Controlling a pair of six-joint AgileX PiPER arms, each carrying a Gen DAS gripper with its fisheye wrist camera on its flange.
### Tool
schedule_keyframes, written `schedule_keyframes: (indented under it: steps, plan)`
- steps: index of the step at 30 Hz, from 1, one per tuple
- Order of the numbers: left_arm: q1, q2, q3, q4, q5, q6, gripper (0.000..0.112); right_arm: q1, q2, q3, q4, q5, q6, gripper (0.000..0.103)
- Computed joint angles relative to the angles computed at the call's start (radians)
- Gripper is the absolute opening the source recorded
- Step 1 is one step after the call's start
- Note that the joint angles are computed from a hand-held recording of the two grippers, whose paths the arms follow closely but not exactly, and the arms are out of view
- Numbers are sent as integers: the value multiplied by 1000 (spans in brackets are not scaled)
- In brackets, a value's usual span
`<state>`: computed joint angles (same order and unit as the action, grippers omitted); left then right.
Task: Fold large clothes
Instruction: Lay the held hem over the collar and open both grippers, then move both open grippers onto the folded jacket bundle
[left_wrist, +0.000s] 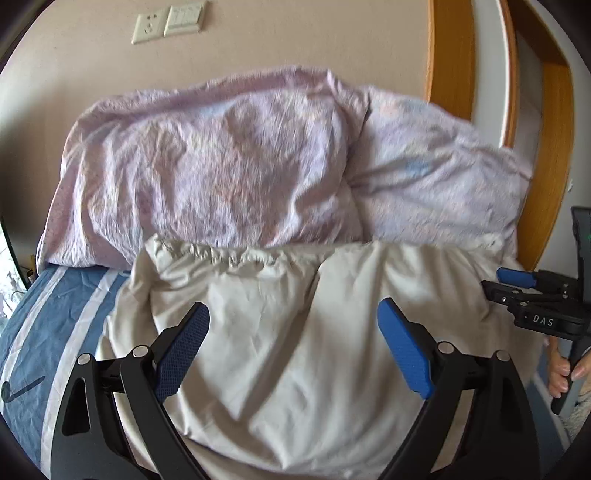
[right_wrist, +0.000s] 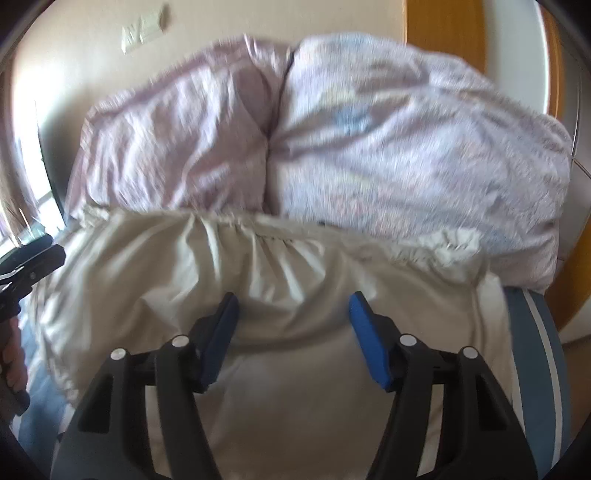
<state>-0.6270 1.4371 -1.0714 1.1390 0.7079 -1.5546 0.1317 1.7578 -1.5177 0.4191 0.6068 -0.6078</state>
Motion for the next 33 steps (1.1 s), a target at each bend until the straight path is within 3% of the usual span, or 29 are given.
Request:
schedule_keyframes:
  steps: [4, 7, 12, 16, 21, 24, 27, 29, 33]
  plan:
    - [57, 68, -39, -18, -18, -11, 93, 48, 86, -89, -190, 8, 210, 59]
    - [83, 119, -87, -29, 15, -4, 93, 79, 170, -202, -312, 68, 346, 60]
    - [146, 181, -162, -148, 28, 76, 93, 89, 303, -403, -376, 212, 445, 65]
    - [176, 230, -217, -208, 56, 117, 94, 106, 360, -462, -434, 229, 498, 67]
    - [207, 293, -284, -256, 80, 147, 97, 101, 390, -494, -424, 237, 510, 68]
    - [208, 255, -259, -303, 83, 189, 97, 9, 303, -405, -195, 229, 362, 63]
    - [201, 152, -150, -254, 66, 130, 97, -92, 184, -266, -32, 145, 238, 63]
    - [208, 116, -114, -232, 69, 108, 97, -144, 139, -218, -23, 84, 227, 63]
    - [234, 124, -119, -233, 92, 115, 97, -175, 219, -328, -159, 154, 362, 63]
